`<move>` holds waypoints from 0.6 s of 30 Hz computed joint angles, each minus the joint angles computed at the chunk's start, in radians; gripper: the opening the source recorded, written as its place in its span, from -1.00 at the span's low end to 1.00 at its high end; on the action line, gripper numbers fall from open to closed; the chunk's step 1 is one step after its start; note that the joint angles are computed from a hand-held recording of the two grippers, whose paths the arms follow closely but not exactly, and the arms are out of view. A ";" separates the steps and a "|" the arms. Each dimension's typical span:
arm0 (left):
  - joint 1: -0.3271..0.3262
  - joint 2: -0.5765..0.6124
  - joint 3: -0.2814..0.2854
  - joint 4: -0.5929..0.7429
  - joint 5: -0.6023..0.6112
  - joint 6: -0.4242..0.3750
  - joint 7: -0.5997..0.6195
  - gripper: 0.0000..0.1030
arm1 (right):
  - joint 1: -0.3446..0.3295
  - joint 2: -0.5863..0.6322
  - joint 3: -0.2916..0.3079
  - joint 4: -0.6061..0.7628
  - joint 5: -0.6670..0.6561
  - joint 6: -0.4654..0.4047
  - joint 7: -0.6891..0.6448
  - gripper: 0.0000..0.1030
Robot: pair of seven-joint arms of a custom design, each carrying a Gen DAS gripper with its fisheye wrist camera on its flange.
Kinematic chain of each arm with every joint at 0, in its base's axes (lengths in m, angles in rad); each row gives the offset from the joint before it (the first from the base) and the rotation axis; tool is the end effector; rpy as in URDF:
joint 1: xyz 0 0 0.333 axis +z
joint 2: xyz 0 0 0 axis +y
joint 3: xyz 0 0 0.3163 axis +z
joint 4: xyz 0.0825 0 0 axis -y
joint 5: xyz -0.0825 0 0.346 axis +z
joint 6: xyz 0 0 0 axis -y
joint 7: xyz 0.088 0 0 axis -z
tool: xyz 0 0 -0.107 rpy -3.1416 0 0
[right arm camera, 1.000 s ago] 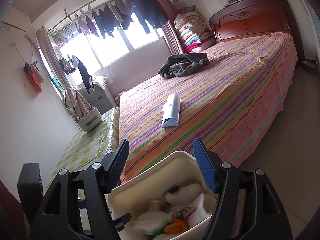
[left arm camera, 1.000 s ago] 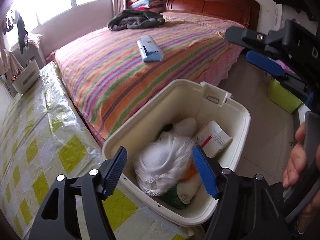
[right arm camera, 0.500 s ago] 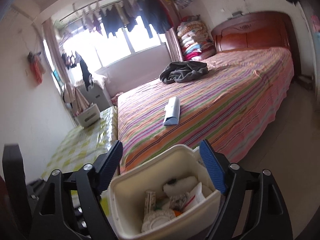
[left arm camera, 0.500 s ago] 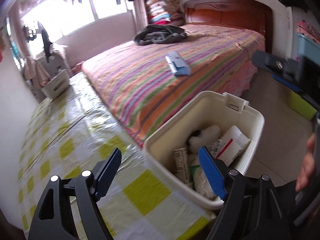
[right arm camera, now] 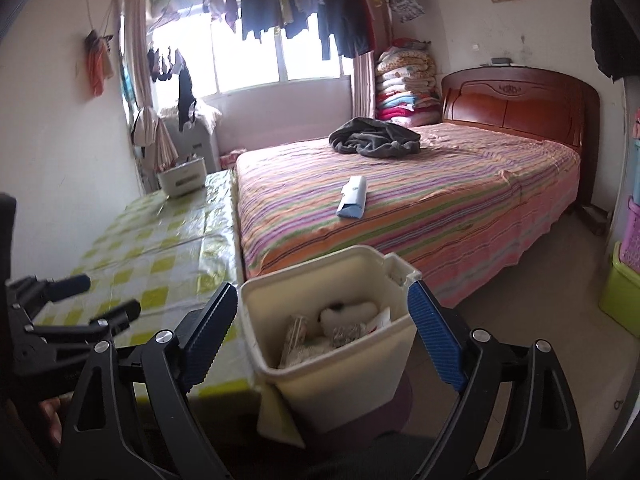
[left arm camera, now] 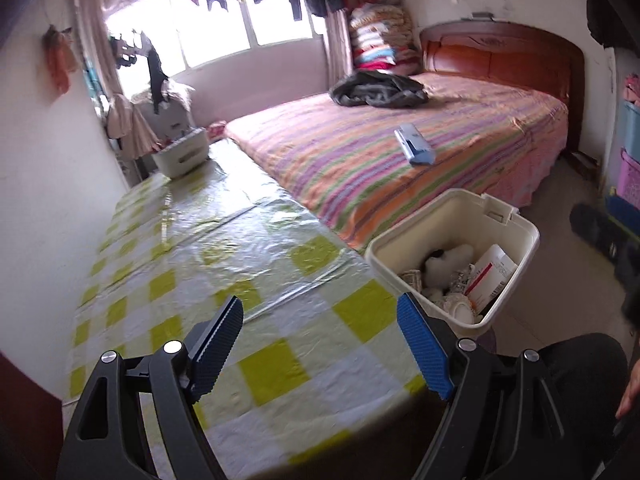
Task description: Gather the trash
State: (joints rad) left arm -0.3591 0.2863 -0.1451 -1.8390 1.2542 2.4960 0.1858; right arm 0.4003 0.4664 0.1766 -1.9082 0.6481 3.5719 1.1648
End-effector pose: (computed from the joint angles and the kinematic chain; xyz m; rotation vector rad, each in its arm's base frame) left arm 0.5477 -0.2999 0.4317 -1.5934 1.6256 -0.5634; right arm 0.5762 0.2638 0.4096 -1.5882 1.3629 -0.6827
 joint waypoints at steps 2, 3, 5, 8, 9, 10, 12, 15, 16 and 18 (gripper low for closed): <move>-0.001 -0.039 -0.001 -0.044 0.018 0.006 -0.033 0.50 | 0.024 -0.018 -0.013 -0.022 0.020 -0.001 -0.015 0.67; 0.004 -0.055 -0.005 -0.061 0.017 0.013 -0.038 0.50 | 0.038 -0.030 -0.017 -0.035 0.032 0.002 -0.024 0.67; 0.011 -0.087 -0.012 -0.096 0.030 0.022 -0.062 0.50 | 0.069 -0.047 -0.034 -0.045 0.058 0.000 -0.050 0.67; 0.021 -0.125 -0.024 -0.135 0.049 0.015 -0.094 0.50 | 0.093 -0.066 -0.042 -0.050 0.087 -0.002 -0.077 0.67; 0.027 -0.135 -0.028 -0.146 0.052 0.019 -0.104 0.50 | 0.100 -0.071 -0.046 -0.046 0.097 -0.007 -0.085 0.67; 0.031 -0.147 -0.032 -0.159 0.059 0.021 -0.121 0.50 | 0.099 -0.073 -0.042 -0.047 0.098 -0.005 -0.087 0.67; 0.042 -0.160 -0.040 -0.174 0.049 0.029 -0.119 0.50 | 0.096 -0.083 -0.034 -0.052 0.096 0.001 -0.091 0.67; 0.052 -0.183 -0.049 -0.203 0.067 0.039 -0.151 0.50 | 0.089 -0.100 -0.015 -0.074 0.080 0.021 -0.087 0.67; 0.054 -0.189 -0.052 -0.211 0.070 0.041 -0.154 0.50 | 0.090 -0.107 -0.012 -0.081 0.078 0.028 -0.088 0.67; 0.056 -0.203 -0.059 -0.226 0.084 0.034 -0.174 0.50 | 0.078 -0.119 0.004 -0.098 0.056 0.041 -0.073 0.71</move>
